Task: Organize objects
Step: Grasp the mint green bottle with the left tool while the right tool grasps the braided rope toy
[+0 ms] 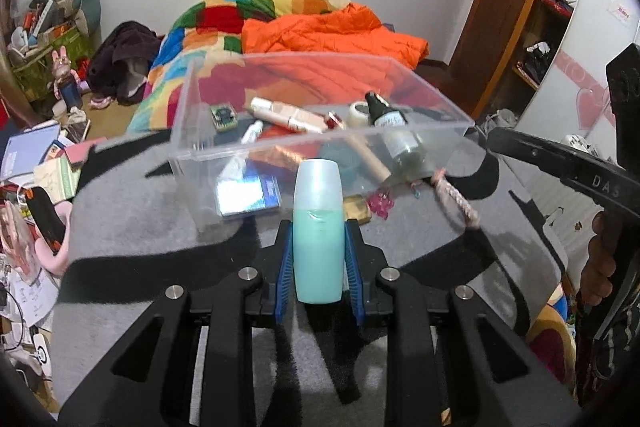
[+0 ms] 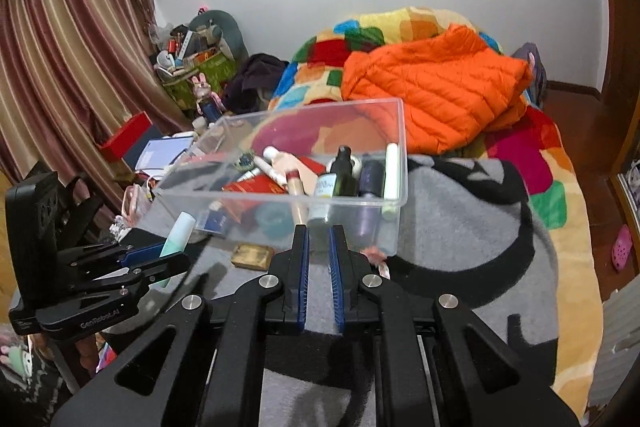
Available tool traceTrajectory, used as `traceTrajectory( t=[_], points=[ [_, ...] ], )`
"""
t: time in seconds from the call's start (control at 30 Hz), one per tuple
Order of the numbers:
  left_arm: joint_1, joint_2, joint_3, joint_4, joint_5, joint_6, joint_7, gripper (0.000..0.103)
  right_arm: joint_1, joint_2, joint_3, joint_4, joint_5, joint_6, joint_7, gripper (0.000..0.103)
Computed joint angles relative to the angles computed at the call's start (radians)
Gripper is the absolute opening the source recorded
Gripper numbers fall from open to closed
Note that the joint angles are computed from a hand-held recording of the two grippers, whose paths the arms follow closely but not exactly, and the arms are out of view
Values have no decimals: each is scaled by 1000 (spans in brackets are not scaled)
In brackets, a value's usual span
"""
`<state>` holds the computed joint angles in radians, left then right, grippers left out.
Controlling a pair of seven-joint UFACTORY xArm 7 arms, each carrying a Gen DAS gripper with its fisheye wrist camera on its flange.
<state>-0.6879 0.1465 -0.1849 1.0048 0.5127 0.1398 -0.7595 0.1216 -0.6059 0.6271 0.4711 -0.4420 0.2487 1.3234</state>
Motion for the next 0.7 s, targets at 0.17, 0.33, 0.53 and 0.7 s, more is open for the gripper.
traceTrajectory(
  t=[0.17,0.33,0.53,0.7],
  points=[
    [-1,-17,14,9,50,-6,-40,24,46,59,-35,17,12,65,-36,11],
    [10,-16,11,20,69,-6,-56,24,30,116,-24,7,-31,116,37,53],
    [11,10,24,59,86,5,-67,24,45,252,-99,33,-96,76,45,53],
    [21,36,29,94,57,11,-42,24,64,339,-104,101,-215,144,87,39]
  ],
)
